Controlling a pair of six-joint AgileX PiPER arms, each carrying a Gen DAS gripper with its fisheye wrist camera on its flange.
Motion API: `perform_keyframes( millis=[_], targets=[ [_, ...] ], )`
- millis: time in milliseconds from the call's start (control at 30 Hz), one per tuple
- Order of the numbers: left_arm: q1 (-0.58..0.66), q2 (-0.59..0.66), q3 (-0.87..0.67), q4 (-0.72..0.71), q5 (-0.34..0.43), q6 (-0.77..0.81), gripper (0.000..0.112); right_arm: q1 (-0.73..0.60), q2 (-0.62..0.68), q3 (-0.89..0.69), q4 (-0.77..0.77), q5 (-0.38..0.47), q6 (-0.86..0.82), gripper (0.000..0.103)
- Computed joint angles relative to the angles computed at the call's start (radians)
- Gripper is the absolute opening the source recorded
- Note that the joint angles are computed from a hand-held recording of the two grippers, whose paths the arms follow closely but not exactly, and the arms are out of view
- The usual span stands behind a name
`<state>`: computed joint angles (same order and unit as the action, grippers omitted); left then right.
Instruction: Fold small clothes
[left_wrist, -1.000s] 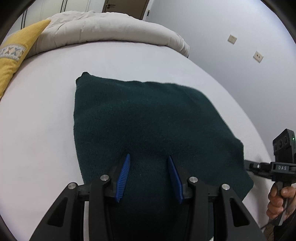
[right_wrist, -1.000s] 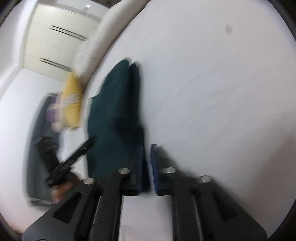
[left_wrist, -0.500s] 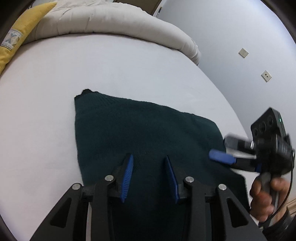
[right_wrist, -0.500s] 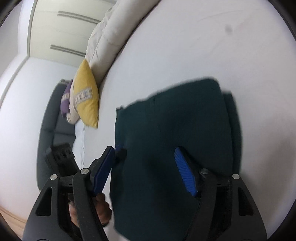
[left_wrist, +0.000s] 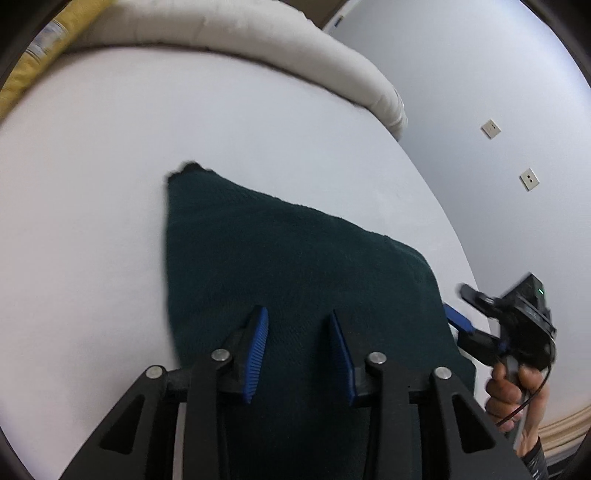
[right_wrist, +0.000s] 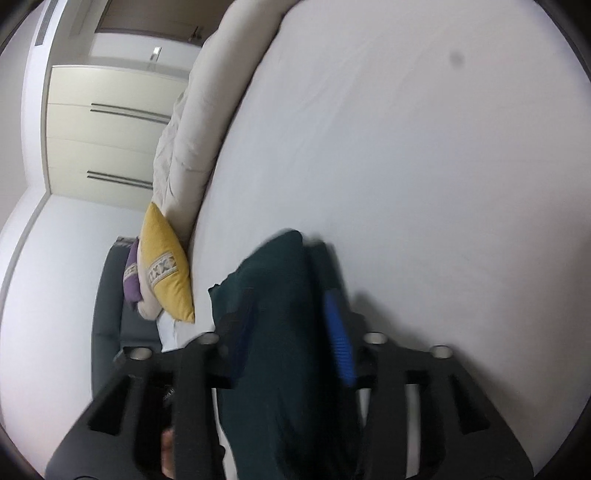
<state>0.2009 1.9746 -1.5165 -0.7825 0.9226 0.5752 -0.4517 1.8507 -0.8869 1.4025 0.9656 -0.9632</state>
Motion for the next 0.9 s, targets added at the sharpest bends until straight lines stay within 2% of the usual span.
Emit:
perform_keyframes(
  millis=[67,100,133,167,233,267,333,433,467,567,600,633,700,733,767,800,900],
  targets=[
    [0.036,-0.113,0.134,-0.099,0.003,0.094,0.034,-0.084,-0.051,0.045,-0.042,0.158,-0.073,0.049],
    [0.045,-0.153,0.184,-0.130,0.003,0.129,0.034,-0.084,-0.074,0.070,-0.058,0.210,-0.104,0.050],
    [0.051,-0.203,0.250,-0.159,-0.007,0.181,0.034,-0.069,-0.100,0.107,-0.067,0.238,-0.137,0.056],
    [0.043,-0.233,0.299,-0.158,-0.023,0.205,0.034,-0.057,-0.115,0.137,-0.079,0.244,-0.161,0.059],
    [0.013,-0.234,0.356,-0.127,-0.042,0.208,0.034,-0.018,-0.119,0.193,-0.117,0.189,-0.182,0.059],
    [0.006,-0.240,0.399,-0.148,-0.075,0.243,0.033,-0.018,-0.075,0.219,-0.106,0.179,-0.218,0.054],
    [0.013,-0.262,0.443,-0.184,-0.094,0.289,0.033,-0.087,-0.005,0.261,-0.074,0.231,-0.287,0.041],
    [-0.009,-0.298,0.466,-0.144,-0.127,0.277,0.033,-0.186,-0.011,0.317,-0.081,0.243,-0.345,0.038],
    [-0.019,-0.306,0.473,-0.131,-0.144,0.279,0.033,-0.211,-0.020,0.328,-0.092,0.246,-0.347,0.042],
    [-0.060,-0.330,0.456,-0.056,-0.195,0.206,0.034,-0.230,-0.198,0.354,-0.150,0.115,-0.250,0.049],
    [-0.073,-0.372,0.474,-0.009,-0.225,0.170,0.040,-0.240,-0.230,0.354,-0.163,0.120,-0.232,0.051],
    [-0.081,-0.411,0.499,0.013,-0.263,0.158,0.046,-0.248,-0.263,0.346,-0.179,0.122,-0.206,0.058],
    [-0.054,-0.508,0.579,-0.037,-0.356,0.225,0.076,-0.221,-0.328,0.324,-0.195,0.096,-0.173,0.063],
    [-0.032,-0.529,0.595,-0.074,-0.375,0.255,0.082,-0.185,-0.341,0.302,-0.192,0.091,-0.153,0.067],
    [0.005,-0.537,0.604,-0.130,-0.378,0.289,0.086,-0.135,-0.339,0.280,-0.182,0.077,-0.127,0.070],
    [0.038,-0.517,0.587,-0.147,-0.343,0.291,0.087,-0.084,-0.335,0.249,-0.179,0.063,-0.094,0.070],
    [0.065,-0.372,0.485,-0.093,-0.247,0.200,0.086,0.077,-0.274,0.145,-0.178,-0.023,-0.007,0.070]
  ],
)
